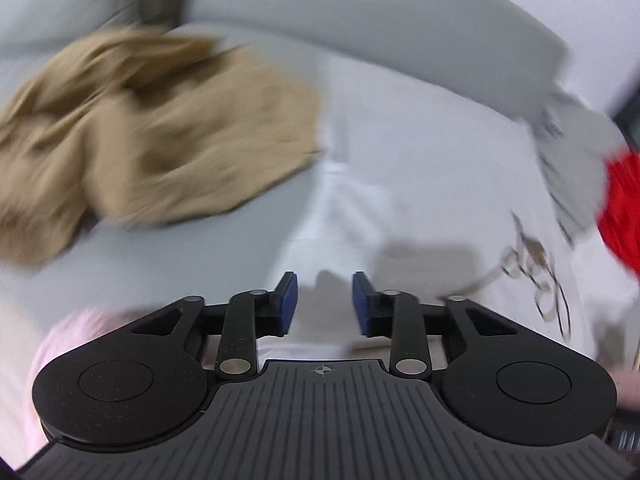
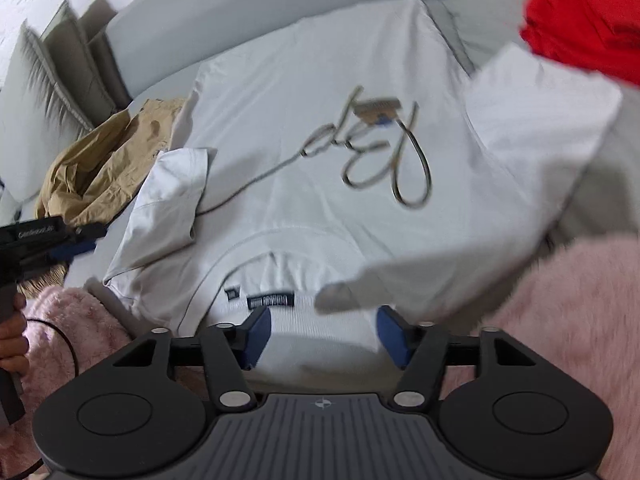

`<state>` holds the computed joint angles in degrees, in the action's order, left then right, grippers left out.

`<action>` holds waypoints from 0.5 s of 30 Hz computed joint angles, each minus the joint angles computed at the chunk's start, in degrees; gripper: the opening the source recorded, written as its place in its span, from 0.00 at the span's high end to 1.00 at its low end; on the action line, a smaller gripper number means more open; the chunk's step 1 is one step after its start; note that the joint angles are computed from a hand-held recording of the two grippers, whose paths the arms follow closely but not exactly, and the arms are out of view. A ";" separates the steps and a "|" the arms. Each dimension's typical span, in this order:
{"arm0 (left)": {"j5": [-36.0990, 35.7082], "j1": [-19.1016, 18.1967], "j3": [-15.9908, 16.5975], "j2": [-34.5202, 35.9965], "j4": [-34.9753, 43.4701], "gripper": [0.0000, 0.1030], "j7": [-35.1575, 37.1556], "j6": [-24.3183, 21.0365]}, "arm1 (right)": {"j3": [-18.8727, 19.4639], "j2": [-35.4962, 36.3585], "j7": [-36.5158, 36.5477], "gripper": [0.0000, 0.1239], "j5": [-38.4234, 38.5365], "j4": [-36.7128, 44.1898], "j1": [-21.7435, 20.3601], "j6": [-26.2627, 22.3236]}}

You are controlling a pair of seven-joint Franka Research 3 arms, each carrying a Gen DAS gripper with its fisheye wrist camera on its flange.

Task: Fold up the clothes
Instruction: 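Lay the folded sleeve onto the shirt body and open the left gripper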

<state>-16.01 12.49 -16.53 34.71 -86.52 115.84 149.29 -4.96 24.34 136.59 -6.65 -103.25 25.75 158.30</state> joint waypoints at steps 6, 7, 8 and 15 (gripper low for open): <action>8.01 -5.40 2.60 3.78 3.08 0.77 1.87 -3.12 | -3.54 6.29 -0.24 0.63 -6.76 8.42 2.02 -3.60; 9.71 -6.27 3.36 3.96 3.07 0.74 1.35 -3.67 | -3.33 7.03 -0.46 0.63 -6.44 9.26 1.70 -4.55; 10.76 -6.31 3.48 3.06 1.35 0.72 1.77 -2.79 | -3.20 7.22 -0.41 0.62 -6.24 9.20 1.58 -4.91; 14.34 -5.82 4.13 -1.29 -3.51 0.62 3.15 -6.30 | -0.22 2.58 -1.97 0.56 -3.60 4.36 -0.08 -10.06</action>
<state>-1.66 6.68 -12.40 33.42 -90.03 118.98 142.99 -5.18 26.92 134.62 -10.24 -98.89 25.67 148.23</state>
